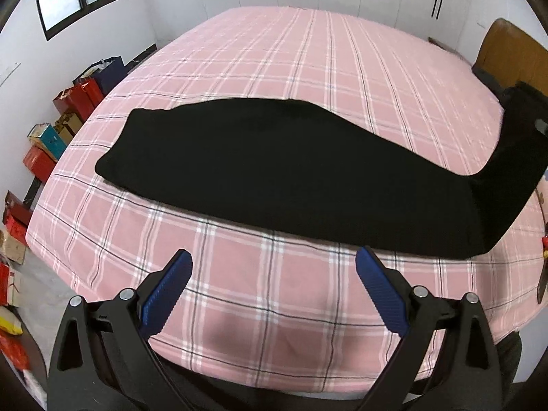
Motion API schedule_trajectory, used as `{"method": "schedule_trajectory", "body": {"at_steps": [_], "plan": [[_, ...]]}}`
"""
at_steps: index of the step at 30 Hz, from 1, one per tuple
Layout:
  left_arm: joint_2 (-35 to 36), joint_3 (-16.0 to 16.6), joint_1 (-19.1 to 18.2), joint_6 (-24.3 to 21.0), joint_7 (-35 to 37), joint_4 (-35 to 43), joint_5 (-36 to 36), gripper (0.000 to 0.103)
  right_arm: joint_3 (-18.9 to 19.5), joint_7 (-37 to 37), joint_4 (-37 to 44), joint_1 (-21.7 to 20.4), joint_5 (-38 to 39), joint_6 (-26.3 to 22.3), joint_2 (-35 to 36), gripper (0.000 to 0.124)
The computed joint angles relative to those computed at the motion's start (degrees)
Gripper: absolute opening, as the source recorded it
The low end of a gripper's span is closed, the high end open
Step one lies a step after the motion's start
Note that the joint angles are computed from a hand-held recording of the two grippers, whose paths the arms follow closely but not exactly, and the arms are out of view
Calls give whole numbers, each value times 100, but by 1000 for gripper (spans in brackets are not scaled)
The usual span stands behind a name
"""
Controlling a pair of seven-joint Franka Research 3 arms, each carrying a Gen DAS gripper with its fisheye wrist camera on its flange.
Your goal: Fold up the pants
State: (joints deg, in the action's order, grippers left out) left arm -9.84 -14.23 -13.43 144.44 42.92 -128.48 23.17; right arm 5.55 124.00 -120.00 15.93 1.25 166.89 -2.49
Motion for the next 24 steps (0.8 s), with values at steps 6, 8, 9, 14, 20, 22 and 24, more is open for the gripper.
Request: {"method": "schedule_trajectory", "body": {"at_steps": [6, 8, 9, 14, 20, 22, 24], "plan": [[-67, 105, 112, 78, 294, -66, 97, 94, 75, 517, 1082, 492, -863, -637, 797, 9], [-89, 140, 140, 150, 463, -112, 91, 94, 6, 520, 1388, 669, -968, -816, 1050, 9], [-100, 143, 155, 165, 523, -131, 101, 94, -18, 520, 1596, 774, -1028, -966, 1205, 9], [-107, 163, 225, 267, 784, -224, 157, 94, -139, 465, 2320, 1193, -1088, -1441, 1828, 9], [-98, 209, 295, 357, 1018, -334, 119, 94, -206, 128, 3061, 1454, -833, -2006, 2531, 10], [-113, 243, 298, 387, 1116, -393, 8, 94, -212, 25, 3302, 1537, -743, -2209, 2771, 11], [-127, 257, 323, 389, 1137, -458, -62, 94, -108, -251, 3519, 1519, -491, -2391, 3028, 18]]}}
